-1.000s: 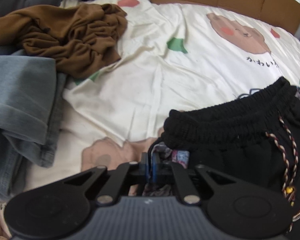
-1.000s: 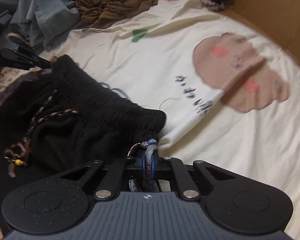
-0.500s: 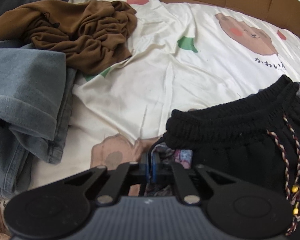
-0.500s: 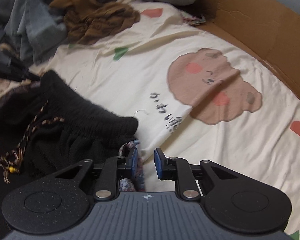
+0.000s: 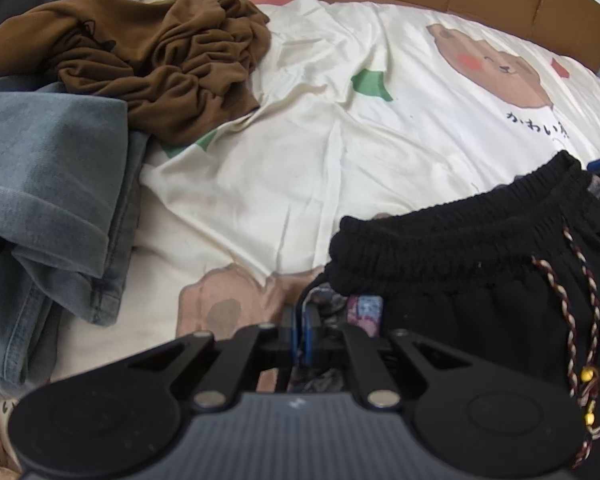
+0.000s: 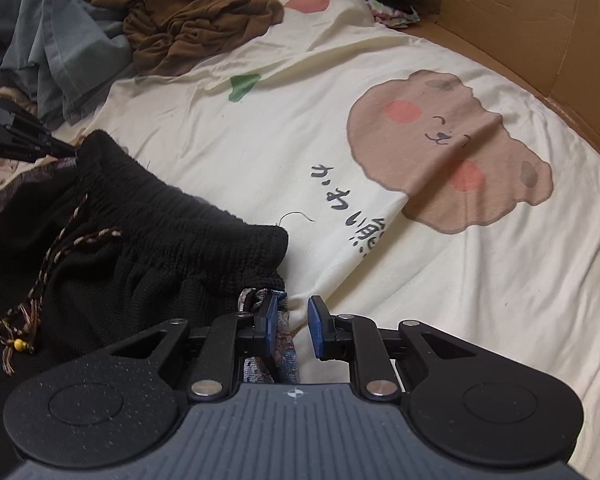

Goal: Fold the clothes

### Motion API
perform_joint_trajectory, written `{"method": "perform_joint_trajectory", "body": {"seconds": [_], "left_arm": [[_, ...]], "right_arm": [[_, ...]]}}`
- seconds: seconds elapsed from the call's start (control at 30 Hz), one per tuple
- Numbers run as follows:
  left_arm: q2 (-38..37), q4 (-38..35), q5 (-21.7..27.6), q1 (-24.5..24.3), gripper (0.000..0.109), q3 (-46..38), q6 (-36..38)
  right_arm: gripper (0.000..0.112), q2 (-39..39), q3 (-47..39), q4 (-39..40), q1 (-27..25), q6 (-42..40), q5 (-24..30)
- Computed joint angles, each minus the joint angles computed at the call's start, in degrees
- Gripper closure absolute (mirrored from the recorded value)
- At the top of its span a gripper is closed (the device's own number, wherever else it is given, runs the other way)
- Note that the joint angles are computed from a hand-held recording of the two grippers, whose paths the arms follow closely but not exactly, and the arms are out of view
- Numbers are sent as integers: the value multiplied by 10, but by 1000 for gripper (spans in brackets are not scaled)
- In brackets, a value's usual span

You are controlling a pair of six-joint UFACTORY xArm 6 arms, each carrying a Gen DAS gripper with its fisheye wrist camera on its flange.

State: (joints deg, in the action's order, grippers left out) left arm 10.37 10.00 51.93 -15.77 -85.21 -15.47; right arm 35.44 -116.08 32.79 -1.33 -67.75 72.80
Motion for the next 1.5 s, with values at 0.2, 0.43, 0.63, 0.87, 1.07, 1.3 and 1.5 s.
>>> {"method": "perform_joint_trajectory", "body": {"seconds": [0.2, 0.43, 0.63, 0.87, 1.07, 1.3, 1.5], "left_arm": [[-8, -27, -4, 6, 99, 7, 19], [-7, -74, -7, 13, 83, 1, 59], [8, -65, 0, 9, 77, -10, 80], [26, -81, 3, 13, 76, -23, 118], [30, -102, 1, 20, 73, -22, 146], [25, -103, -13, 18, 97, -14, 155], [1, -90, -43, 10, 103, -3, 130]], "right_arm": [[89, -29, 38, 16, 0, -66, -7], [89, -34, 40, 10, 6, -94, 23], [89, -21, 29, -6, 15, -96, 33], [88, 4, -5, -23, 23, -92, 60], [87, 48, -78, -28, 24, -58, 113], [106, 42, -66, -17, 23, -72, 113], [109, 3, -10, -25, 16, -73, 35]]}}
